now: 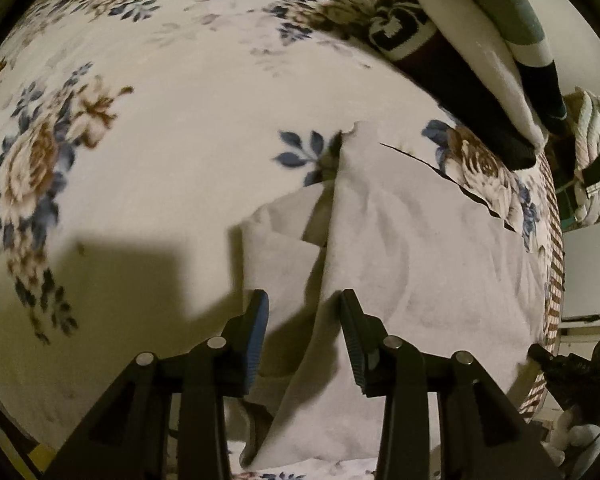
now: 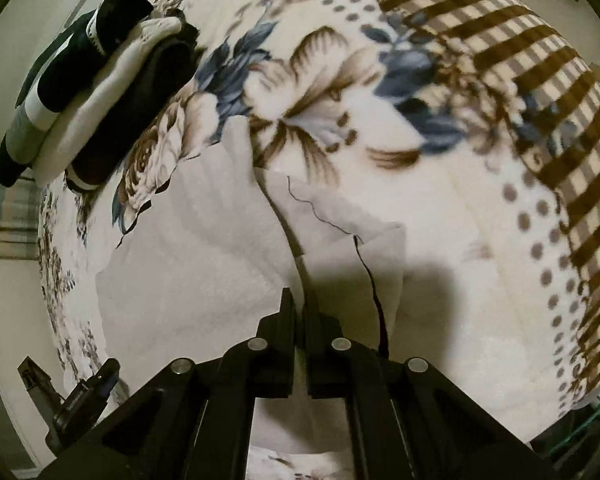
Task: Fold small clothes
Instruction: 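Lay the folded hem onto the shirt and open both grippers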
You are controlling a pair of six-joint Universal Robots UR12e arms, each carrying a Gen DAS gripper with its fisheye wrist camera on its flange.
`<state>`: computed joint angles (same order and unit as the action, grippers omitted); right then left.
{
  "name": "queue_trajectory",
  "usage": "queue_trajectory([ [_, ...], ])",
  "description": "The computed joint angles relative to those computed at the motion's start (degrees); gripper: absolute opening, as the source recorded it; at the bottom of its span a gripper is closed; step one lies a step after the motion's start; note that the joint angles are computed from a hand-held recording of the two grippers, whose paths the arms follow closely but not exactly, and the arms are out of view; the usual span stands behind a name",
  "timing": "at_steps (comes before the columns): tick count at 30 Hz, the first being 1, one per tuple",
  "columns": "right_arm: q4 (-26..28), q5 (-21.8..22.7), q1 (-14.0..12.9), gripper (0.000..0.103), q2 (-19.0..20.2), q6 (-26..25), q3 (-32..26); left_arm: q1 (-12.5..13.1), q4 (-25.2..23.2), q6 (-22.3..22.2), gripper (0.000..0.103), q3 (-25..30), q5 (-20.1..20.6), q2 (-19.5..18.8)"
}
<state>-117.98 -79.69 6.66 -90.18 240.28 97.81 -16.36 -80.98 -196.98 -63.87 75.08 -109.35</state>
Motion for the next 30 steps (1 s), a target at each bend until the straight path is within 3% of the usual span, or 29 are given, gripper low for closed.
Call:
queue_trajectory([
  [5,1.94,0.22,0.53,0.004,1.34,-2.13,-1.99,-0.06,-1.26,0.66,0.041,0.47,-2.53,-0.75],
  [9,0.77,6.02,-0.9,0.005,1.54,-1.0,-0.44,-0.72,-1.77,2.61,0.041,1.24,-1.72,-1.81],
  [11,-0.46,6.09,-0.97,0.005,1.27,-0.34,0.29,-0.73,1.49,3.02,0.023,-0.14,-1.31,-1.23],
  [12,-0.41,5.64,-0.86,0.005,1.24,-0.94,0.27,-0.81,2.34,3.73,0.008,-0.36,-0.68,-1.13],
  [17,2.62,2.06,-0.5,0.004,0.9,-1.46,-0.02,-0.67,2.6,4.41,0.005,-0.62,2.39,-1.38],
  [23,2.99,5.05,-1.18,0.004,1.7,-3.94,-0.7,-0.64,-0.07,3.97,0.008,1.52,3.2,-1.78],
  [26,1.84,7.37,-1.8,0.01,1.09,-3.59,-0.35,-1.5,-1.61,4.89,0.008,3.96,4.57,-1.89],
  [27,1.86,7.21,-1.75,0.027,0.8,-3.61,-0.44,-1.95,-2.13,5.21,0.015,4.84,5.53,-2.03],
  [28,1.94,6.07,-1.45,0.048,0.51,-3.46,-0.66,-2.5,-2.32,5.96,0.036,5.78,6.27,-2.21],
  [29,1.96,3.9,-0.91,0.052,0.21,-3.13,-1.07,-2.82,-2.55,6.63,0.051,6.53,6.21,-2.48],
  [30,2.02,2.59,-0.51,0.052,0.22,-3.27,-1.59,-3.12,-2.75,7.23,0.082,7.24,5.9,-2.74],
])
